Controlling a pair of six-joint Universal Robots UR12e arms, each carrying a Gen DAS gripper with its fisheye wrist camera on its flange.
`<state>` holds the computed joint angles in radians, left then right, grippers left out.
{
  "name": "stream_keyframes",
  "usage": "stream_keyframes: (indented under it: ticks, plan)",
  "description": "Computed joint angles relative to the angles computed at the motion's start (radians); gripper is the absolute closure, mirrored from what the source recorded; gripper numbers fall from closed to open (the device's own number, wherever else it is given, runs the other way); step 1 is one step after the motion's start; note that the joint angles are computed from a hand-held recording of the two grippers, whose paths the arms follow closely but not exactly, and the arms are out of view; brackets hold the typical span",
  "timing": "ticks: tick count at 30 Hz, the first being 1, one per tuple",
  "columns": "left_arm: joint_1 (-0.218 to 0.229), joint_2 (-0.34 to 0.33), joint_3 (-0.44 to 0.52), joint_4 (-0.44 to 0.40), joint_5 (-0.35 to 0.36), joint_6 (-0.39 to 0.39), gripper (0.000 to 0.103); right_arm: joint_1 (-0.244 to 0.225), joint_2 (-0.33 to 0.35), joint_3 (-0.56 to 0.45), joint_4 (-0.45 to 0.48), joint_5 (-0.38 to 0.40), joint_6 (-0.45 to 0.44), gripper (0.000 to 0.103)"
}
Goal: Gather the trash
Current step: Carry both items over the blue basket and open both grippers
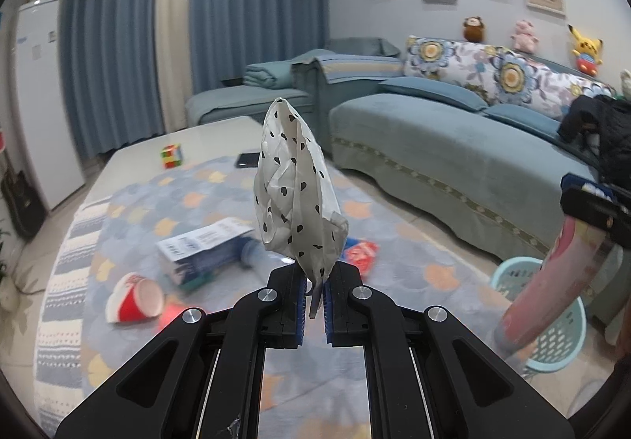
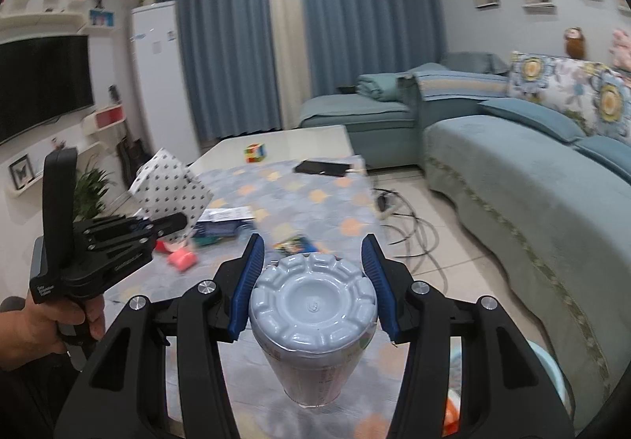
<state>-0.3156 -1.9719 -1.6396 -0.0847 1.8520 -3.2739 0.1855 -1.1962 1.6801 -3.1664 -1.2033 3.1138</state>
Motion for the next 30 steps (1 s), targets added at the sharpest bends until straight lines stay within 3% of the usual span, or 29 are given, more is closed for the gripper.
stream_keyframes:
  ticks: [10,18,24,27,28,30]
  plan:
    - [-0.065,-0.056,0.072,-0.028,-0.073,0.070,0.098,-0.108,-0.078,0.121,-0.066,-0.072,0.074,0.055]
    - [-0.115,-0.110,0.133,-0.054,-0.142,0.120,0.098,-0.170,-0.102,0.176,-0.079,-0.131,0.111,0.055]
    - [-0.129,-0.158,0.191,-0.120,-0.205,0.059,0.098,-0.188,-0.100,0.179,-0.029,-0.195,0.118,0.055]
    - [-0.134,-0.183,0.224,-0.159,-0.236,0.062,0.096,-0.193,-0.087,0.155,0.066,-0.209,0.148,0.054]
    - [-0.132,-0.191,0.240,-0.190,-0.273,0.075,0.091,-0.192,-0.084,0.148,0.092,-0.230,0.166,0.052]
    - [-0.133,-0.205,0.269,-0.255,-0.317,0.105,0.087,-0.196,-0.081,0.144,0.110,-0.257,0.206,0.036]
